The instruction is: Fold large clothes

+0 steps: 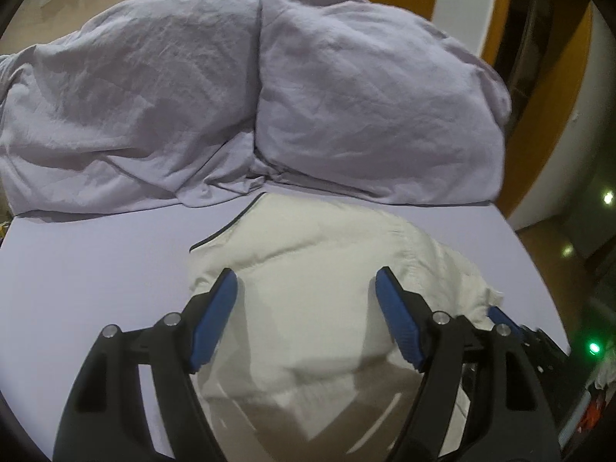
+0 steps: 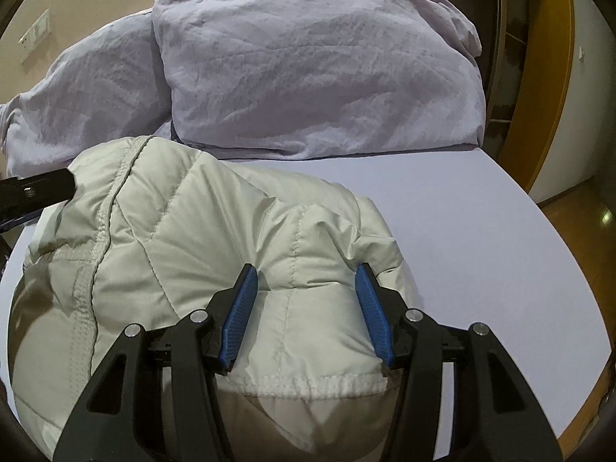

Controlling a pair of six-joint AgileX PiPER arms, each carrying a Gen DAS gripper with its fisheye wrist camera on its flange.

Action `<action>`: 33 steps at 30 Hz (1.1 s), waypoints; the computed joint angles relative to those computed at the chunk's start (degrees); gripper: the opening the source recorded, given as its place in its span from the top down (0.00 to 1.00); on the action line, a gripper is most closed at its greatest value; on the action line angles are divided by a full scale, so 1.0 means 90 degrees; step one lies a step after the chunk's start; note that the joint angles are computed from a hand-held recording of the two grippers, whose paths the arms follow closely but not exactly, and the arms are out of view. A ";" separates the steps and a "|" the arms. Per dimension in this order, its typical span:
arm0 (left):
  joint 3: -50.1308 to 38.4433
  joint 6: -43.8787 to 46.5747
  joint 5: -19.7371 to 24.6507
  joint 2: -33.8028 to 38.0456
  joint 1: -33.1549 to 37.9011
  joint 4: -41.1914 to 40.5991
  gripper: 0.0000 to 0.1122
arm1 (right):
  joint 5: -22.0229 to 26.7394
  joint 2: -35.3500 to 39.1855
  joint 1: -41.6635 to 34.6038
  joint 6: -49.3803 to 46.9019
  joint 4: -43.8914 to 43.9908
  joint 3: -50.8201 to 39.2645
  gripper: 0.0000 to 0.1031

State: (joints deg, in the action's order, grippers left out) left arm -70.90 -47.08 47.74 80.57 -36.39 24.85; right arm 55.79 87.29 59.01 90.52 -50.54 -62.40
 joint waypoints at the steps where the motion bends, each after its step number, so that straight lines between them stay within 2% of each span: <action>1: 0.0041 -0.0080 -0.0024 0.0032 -0.0012 0.0092 0.28 | -0.0024 0.0003 -0.0004 0.0032 -0.0018 0.0022 0.47; 7: 0.0358 -0.0763 -0.0050 0.0287 -0.0416 0.1076 0.25 | 0.0019 0.0093 -0.0154 -0.0438 0.0213 -0.0244 0.45; 14: 0.0496 -0.0705 -0.0284 0.0423 -0.0253 0.1002 0.25 | 0.0167 0.0159 -0.0483 -0.1140 0.0520 -0.0927 0.30; 21: 0.0665 -0.0748 -0.0585 0.0415 -0.0171 0.0983 0.25 | 0.0146 0.0493 -0.0707 -0.1594 0.0532 -0.1282 0.28; 24: 0.0770 -0.0664 -0.0827 0.0355 -0.0071 0.0822 0.25 | -0.0152 0.0521 -0.0643 -0.1039 0.0161 -0.0784 0.28; 28: 0.0876 -0.0888 -0.0951 0.0344 -0.0141 0.1021 0.24 | -0.0206 0.0561 -0.0498 -0.0508 -0.0305 -0.0510 0.28; 33: 0.0998 -0.1040 -0.1123 0.0343 -0.0144 0.1153 0.23 | -0.0636 0.0486 -0.0615 0.0013 -0.0614 -0.0127 0.27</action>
